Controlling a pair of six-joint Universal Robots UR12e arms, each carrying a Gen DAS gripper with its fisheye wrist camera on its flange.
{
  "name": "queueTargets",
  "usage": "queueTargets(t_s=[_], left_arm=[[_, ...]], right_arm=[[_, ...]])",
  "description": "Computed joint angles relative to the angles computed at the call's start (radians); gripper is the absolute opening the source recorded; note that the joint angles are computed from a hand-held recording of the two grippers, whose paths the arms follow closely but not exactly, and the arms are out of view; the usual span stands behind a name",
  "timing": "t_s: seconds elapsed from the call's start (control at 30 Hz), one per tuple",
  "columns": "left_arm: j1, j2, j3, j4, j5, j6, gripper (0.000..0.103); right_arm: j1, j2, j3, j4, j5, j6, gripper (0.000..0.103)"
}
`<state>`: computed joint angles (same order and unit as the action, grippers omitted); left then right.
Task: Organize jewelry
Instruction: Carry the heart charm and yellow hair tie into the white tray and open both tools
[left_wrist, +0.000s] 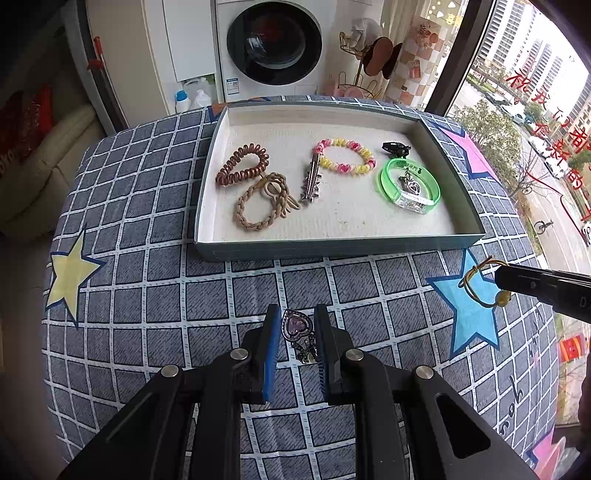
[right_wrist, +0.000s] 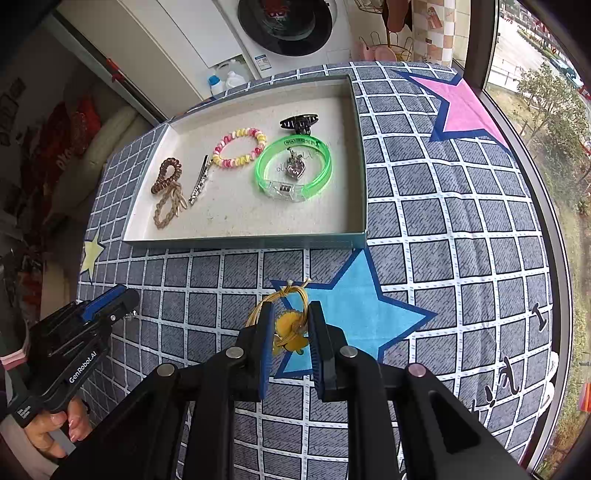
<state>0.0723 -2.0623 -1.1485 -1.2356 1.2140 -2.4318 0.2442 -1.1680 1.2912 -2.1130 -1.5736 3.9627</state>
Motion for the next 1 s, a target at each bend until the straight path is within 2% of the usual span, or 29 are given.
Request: queueTargets(t_s=[0.23,0.6,1.0], left_arm=[[-0.004,-0.023,0.051,-0.002,-0.031,-0.017,0.031],[-0.028,-0.093,0.165,-0.007,-0.062,-0.059,0.031],[-0.058,-0.167,0.262,-0.010,-0.029,-0.120,0.031]], right_arm=[[-0.014,0.002,-0.030,-0.016,-0.001,-0.007,0.019],[-0.038,0.058,-0.121,-0.021,-0.006,-0.046,0.019],[-0.073,0.129,-0.209,-0.017,0.005,-0.062,0.019]])
